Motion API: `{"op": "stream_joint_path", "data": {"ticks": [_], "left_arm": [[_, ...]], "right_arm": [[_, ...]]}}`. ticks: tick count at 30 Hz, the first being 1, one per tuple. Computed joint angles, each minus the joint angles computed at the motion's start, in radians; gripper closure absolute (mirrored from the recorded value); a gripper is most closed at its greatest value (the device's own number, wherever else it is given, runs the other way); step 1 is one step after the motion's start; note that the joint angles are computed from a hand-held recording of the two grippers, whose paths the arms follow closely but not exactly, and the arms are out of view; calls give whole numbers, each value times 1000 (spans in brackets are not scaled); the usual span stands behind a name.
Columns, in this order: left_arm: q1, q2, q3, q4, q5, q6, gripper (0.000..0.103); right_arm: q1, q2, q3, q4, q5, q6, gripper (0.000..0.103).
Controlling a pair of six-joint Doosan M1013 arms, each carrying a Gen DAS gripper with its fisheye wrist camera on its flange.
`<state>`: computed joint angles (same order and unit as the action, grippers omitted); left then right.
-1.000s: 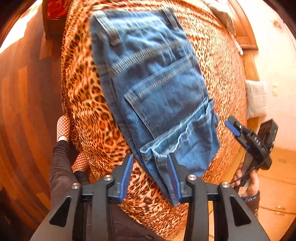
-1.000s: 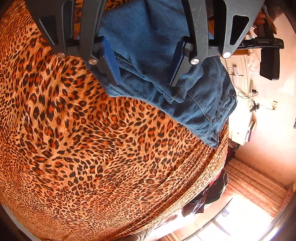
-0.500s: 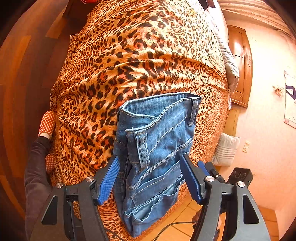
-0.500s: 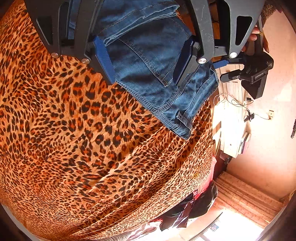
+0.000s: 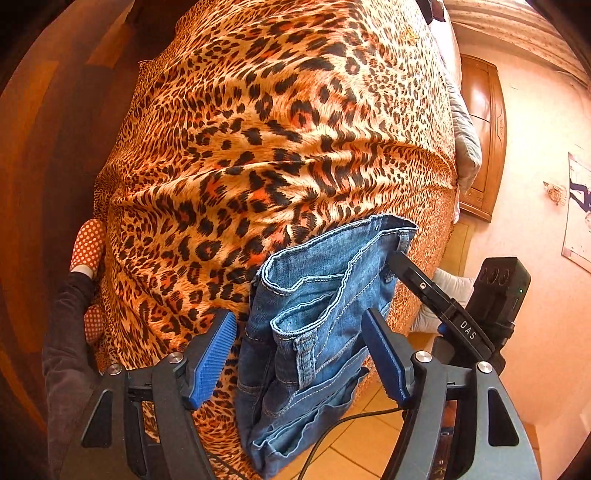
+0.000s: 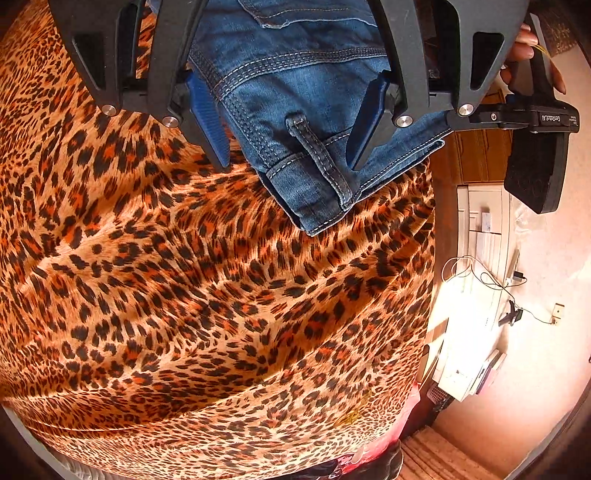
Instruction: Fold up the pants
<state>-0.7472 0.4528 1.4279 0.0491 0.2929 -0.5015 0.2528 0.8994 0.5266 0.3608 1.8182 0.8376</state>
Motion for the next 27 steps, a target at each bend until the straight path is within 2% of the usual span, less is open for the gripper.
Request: {"op": "stream_joint_path", "data": {"ticks": [2,6,8,9,10,11,12,16,22,27], "left_arm": [[5,18,-22,-13,27,17,30],[13,31,-28,14,25,-23,31],[15,39,-52,-2,69,2,35],[16,45,-80,-21,128,40,45],[17,55,-119,-50,218,94,53],[17,65,-158,-67,304,133,69],[16,73,-184,-66,349,158,81],[8,95,-274,-9,463,186,90],[-13,97,-340,67,449,194,91],[-40,118,-446,101,471,308,91]], "right_arm": [[7,11,-19,-10,7,-5,36],[12,34,-56,-1,29,3,36],[13,31,-50,-3,20,-17,36],[16,25,-38,-7,4,-37,36],[15,21,-35,-18,-11,-65,38],[16,-2,7,-27,-51,-97,52],[17,-12,22,-24,-54,-118,75],[17,-64,95,-14,-114,-155,80],[-57,-63,31,191,-48,-72,82],[-144,-108,55,346,-36,-80,82]]}}
